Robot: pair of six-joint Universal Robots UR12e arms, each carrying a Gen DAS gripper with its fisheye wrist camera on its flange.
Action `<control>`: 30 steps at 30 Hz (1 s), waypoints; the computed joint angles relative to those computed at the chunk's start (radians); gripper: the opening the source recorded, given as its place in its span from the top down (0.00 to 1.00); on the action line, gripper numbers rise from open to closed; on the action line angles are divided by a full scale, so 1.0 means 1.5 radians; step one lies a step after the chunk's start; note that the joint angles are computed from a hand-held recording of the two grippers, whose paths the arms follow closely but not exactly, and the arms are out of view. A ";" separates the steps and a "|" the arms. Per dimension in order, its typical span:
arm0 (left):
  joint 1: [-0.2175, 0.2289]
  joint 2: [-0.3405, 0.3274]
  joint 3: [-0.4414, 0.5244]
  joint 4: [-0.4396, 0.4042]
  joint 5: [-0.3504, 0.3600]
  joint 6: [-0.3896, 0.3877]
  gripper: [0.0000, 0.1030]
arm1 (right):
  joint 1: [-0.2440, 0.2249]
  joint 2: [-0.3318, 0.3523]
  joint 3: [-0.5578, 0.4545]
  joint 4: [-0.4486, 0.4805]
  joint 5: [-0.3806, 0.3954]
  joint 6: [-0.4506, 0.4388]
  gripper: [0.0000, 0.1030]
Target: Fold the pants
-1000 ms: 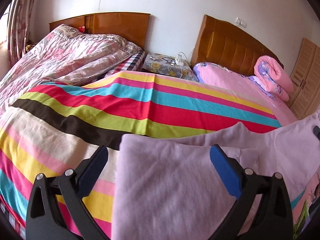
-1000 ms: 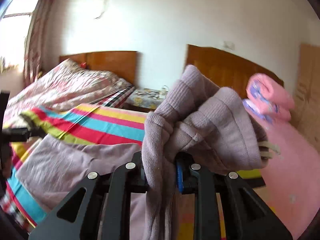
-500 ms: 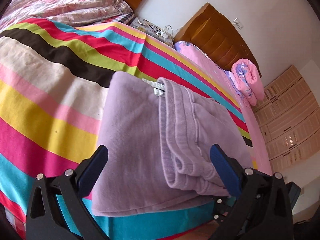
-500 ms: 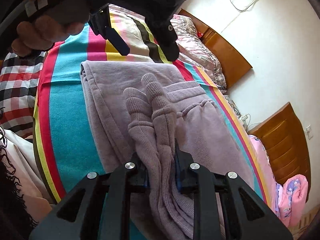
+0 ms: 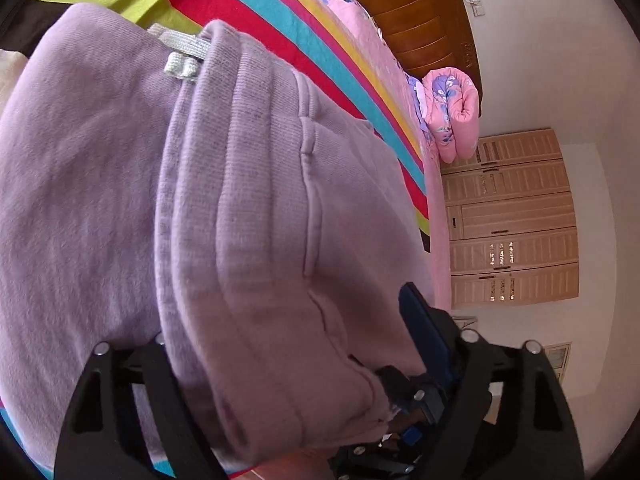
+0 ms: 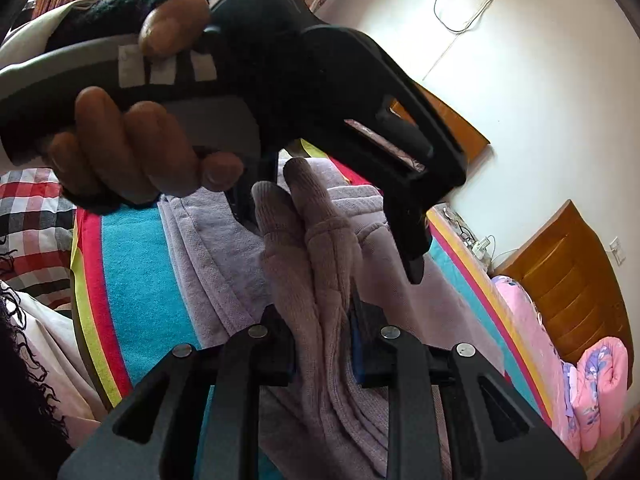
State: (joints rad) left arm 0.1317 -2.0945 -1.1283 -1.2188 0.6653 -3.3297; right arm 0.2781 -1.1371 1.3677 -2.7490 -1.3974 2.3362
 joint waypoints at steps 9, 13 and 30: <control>0.001 0.003 -0.019 0.031 0.009 -0.004 0.48 | -0.112 -0.068 0.065 -0.012 0.181 0.308 0.35; 0.002 0.006 -0.024 0.037 0.012 -0.002 0.46 | -0.154 -0.107 0.130 -0.048 0.173 0.484 0.32; 0.013 0.093 -0.033 0.226 0.093 0.036 0.80 | -0.092 -0.049 0.098 0.017 -0.068 0.383 0.31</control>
